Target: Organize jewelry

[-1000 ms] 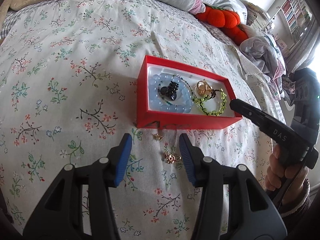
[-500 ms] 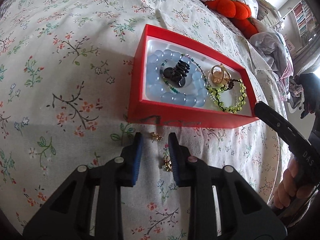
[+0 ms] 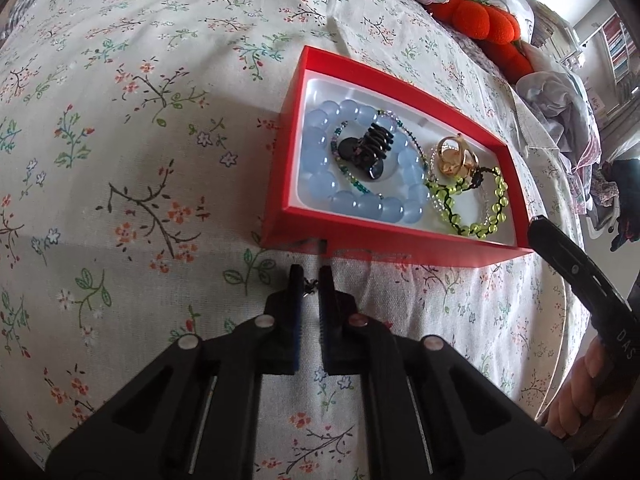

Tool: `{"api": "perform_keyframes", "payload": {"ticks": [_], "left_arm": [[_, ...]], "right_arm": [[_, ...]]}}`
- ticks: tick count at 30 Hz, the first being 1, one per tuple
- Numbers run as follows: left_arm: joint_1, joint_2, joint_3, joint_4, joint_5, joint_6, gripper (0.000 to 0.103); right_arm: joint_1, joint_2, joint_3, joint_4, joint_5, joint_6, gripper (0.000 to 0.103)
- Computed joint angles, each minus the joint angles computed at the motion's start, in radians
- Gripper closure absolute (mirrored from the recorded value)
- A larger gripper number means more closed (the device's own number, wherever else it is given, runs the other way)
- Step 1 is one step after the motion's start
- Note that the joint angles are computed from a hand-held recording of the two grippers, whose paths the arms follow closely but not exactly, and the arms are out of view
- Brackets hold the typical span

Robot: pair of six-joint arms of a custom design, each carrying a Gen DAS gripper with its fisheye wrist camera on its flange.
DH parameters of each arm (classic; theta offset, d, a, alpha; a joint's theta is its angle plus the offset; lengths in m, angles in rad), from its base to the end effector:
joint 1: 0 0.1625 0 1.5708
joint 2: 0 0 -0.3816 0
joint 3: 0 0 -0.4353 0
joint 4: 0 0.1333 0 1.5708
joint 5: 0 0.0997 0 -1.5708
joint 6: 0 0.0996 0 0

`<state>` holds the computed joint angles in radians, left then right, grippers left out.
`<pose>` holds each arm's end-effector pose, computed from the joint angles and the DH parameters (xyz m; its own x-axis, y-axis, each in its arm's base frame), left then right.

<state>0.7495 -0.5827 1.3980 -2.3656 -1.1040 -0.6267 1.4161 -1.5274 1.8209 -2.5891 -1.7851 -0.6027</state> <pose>-0.4020 -0.6175 -0.0354 -0.9165 0.1351 -0.3765 0.2400 0.9388 -0.2473 0.0226 -0.5828 0.4110 -0.8428 -0.1805 0.5070 -0.4399 0.7737 -0.4559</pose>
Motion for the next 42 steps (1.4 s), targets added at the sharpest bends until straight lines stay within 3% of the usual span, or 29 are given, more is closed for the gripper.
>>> {"api": "perform_keyframes", "payload": {"ticks": [7, 12, 18, 28, 30, 32, 40, 42], "left_arm": [[-0.017, -0.058, 0.063, -0.043, -0.029, 0.004, 0.095], [-0.033, -0.093, 0.101, -0.154, -0.046, 0.054, 0.095], [-0.047, -0.051, 0.077, -0.307, 0.023, 0.17, 0.095], [-0.041, 0.003, 0.023, -0.319, 0.074, 0.191, 0.094], [-0.042, 0.0, 0.023, -0.31, 0.073, 0.183, 0.087], [-0.046, -0.005, 0.028, -0.309, 0.08, 0.182, 0.071], [-0.057, -0.038, 0.059, -0.272, 0.105, 0.155, 0.053], [-0.06, -0.047, 0.067, -0.258, 0.11, 0.147, 0.048]], "right_arm": [[0.002, -0.005, 0.006, -0.005, -0.004, 0.008, 0.088], [0.004, -0.003, 0.009, -0.016, -0.01, 0.012, 0.088], [0.003, 0.007, 0.005, -0.03, -0.01, 0.015, 0.088], [-0.007, 0.02, -0.005, -0.04, 0.014, 0.024, 0.087], [-0.012, 0.018, -0.009, -0.025, 0.037, 0.022, 0.086], [-0.012, 0.016, -0.012, -0.014, 0.046, 0.021, 0.085], [-0.013, -0.008, -0.005, 0.014, 0.065, 0.034, 0.073], [-0.016, -0.021, 0.002, 0.014, 0.078, 0.04, 0.055]]}}
